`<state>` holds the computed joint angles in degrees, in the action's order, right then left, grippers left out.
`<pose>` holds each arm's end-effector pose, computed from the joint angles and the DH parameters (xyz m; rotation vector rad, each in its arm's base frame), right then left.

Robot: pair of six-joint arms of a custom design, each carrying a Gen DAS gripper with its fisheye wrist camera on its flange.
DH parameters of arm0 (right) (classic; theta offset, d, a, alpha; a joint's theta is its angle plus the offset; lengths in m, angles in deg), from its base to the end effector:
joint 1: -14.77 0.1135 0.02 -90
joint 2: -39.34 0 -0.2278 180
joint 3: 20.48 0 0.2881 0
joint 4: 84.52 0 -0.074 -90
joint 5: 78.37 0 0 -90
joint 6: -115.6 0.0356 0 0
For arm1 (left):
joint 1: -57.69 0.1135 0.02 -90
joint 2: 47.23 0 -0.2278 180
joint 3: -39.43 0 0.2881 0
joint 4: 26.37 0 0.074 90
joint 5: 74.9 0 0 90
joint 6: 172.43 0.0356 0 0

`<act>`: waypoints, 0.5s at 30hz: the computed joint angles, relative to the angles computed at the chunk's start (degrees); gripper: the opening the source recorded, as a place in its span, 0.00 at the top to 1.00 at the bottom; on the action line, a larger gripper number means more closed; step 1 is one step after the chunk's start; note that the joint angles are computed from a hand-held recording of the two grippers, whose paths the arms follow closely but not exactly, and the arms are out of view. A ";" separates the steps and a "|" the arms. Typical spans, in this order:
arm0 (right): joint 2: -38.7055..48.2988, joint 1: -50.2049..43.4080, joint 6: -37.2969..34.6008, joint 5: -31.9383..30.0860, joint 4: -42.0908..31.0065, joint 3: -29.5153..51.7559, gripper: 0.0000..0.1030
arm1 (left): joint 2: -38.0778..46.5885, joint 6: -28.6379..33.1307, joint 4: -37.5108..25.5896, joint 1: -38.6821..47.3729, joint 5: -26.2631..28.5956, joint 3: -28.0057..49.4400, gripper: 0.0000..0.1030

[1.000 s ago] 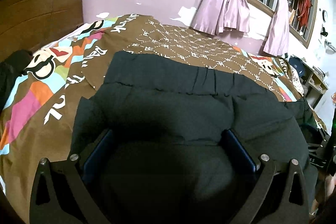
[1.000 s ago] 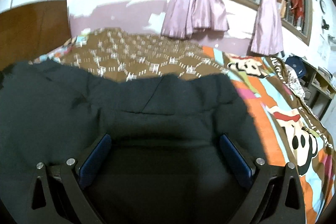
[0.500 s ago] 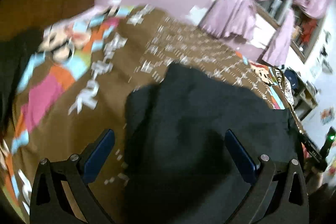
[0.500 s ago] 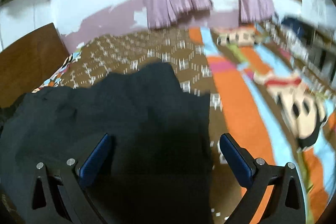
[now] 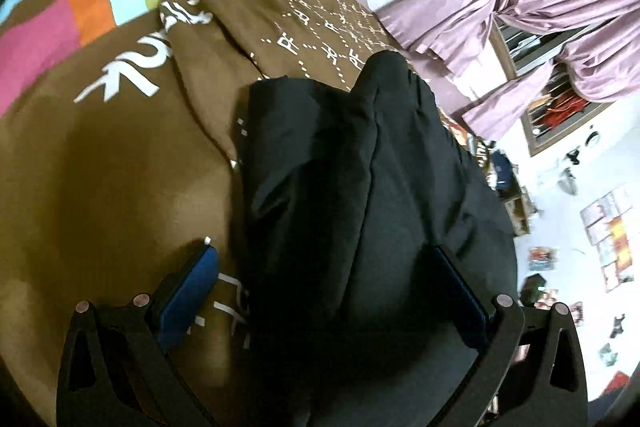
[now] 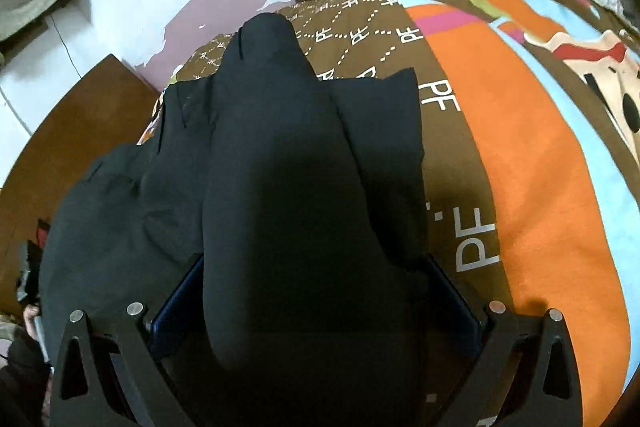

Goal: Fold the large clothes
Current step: 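Grasp the jacket side with both grippers and fold it over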

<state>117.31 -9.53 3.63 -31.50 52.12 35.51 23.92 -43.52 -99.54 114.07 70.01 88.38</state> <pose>0.2665 -0.0936 0.1376 -0.1574 2.3873 0.6616 0.1374 0.1540 0.1262 -0.4115 2.3028 -0.8997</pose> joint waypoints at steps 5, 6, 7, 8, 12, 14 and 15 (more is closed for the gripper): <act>-1.50 -0.21 0.62 -0.44 1.49 -1.70 0.00 | 2.11 2.29 -3.15 -1.27 -1.04 2.85 0.01; -1.87 -0.36 0.76 -0.68 1.99 -2.23 0.00 | 2.01 3.07 -3.98 -1.45 -1.32 3.10 0.01; -2.20 -0.46 0.90 -0.87 2.51 -2.72 0.00 | 2.15 2.84 -3.84 -1.97 -1.53 3.34 0.01; -1.92 -0.54 0.90 -0.94 2.89 -2.68 0.00 | 2.04 2.40 -3.67 -2.51 -1.86 3.43 0.01; -1.69 -0.47 0.84 -0.58 2.86 -2.56 0.00 | 1.35 2.32 -4.02 -4.08 -2.73 3.27 0.01; -3.28 -0.36 0.92 -0.25 2.96 -3.56 0.09 | 0.18 2.64 -4.54 -4.54 -2.90 2.86 0.01; -3.66 -0.08 1.11 -0.47 2.86 -3.58 0.13 | -1.19 2.82 -4.80 -4.60 -2.98 2.38 0.01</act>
<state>113.64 -9.62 4.74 -31.98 54.98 31.92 22.72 -40.70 -104.34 109.47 67.03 90.77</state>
